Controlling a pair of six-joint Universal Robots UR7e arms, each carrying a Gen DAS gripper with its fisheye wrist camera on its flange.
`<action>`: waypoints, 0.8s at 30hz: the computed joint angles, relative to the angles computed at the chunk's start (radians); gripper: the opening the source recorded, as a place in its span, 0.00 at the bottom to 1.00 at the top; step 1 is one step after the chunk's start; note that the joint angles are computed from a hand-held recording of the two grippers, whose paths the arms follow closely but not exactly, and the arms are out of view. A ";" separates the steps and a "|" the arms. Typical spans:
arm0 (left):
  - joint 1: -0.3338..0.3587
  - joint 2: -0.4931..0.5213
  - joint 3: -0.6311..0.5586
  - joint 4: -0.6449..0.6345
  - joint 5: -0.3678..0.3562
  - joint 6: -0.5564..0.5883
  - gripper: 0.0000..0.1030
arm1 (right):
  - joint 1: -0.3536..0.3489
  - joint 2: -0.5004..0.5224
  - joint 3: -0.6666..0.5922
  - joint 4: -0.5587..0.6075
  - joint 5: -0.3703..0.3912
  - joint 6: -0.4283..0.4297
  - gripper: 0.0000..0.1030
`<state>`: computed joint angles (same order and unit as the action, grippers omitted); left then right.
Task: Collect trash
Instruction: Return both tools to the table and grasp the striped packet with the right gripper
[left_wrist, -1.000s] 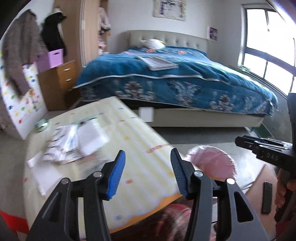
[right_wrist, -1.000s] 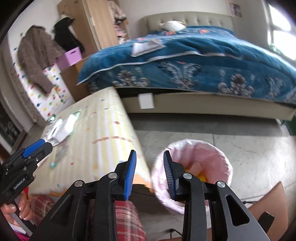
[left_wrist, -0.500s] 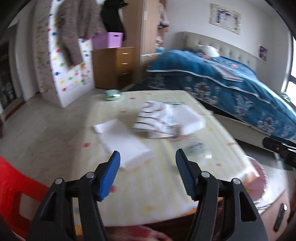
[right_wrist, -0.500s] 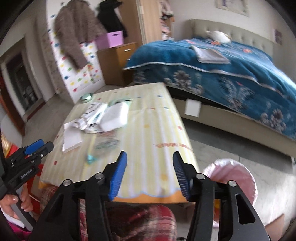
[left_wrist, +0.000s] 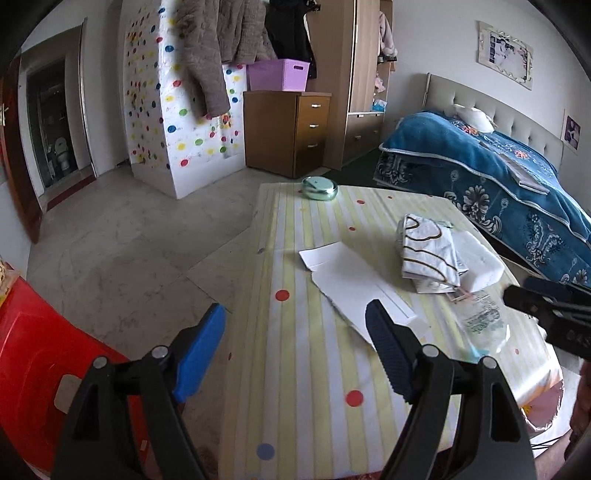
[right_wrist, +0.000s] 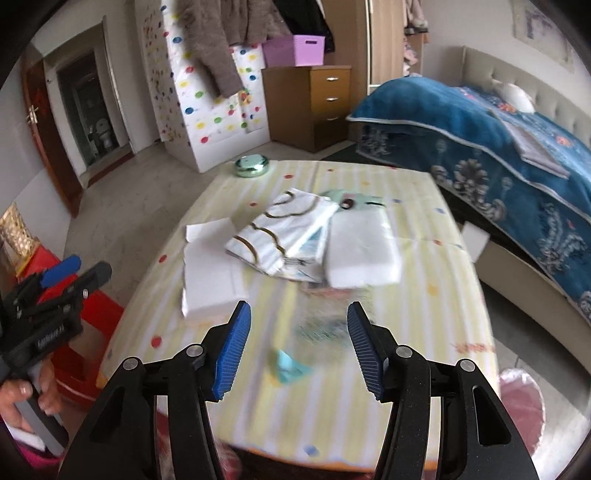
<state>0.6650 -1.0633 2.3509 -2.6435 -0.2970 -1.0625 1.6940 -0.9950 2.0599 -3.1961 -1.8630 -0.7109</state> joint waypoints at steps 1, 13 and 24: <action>0.004 0.002 0.002 -0.015 -0.002 0.012 0.74 | 0.009 0.025 -0.018 0.001 -0.006 0.004 0.53; 0.065 0.084 -0.032 -0.279 -0.037 0.257 0.74 | 0.049 0.185 -0.171 0.068 -0.118 0.114 0.51; 0.058 0.102 -0.042 -0.256 -0.075 0.237 0.74 | -0.012 0.130 -0.182 0.217 0.058 0.203 0.13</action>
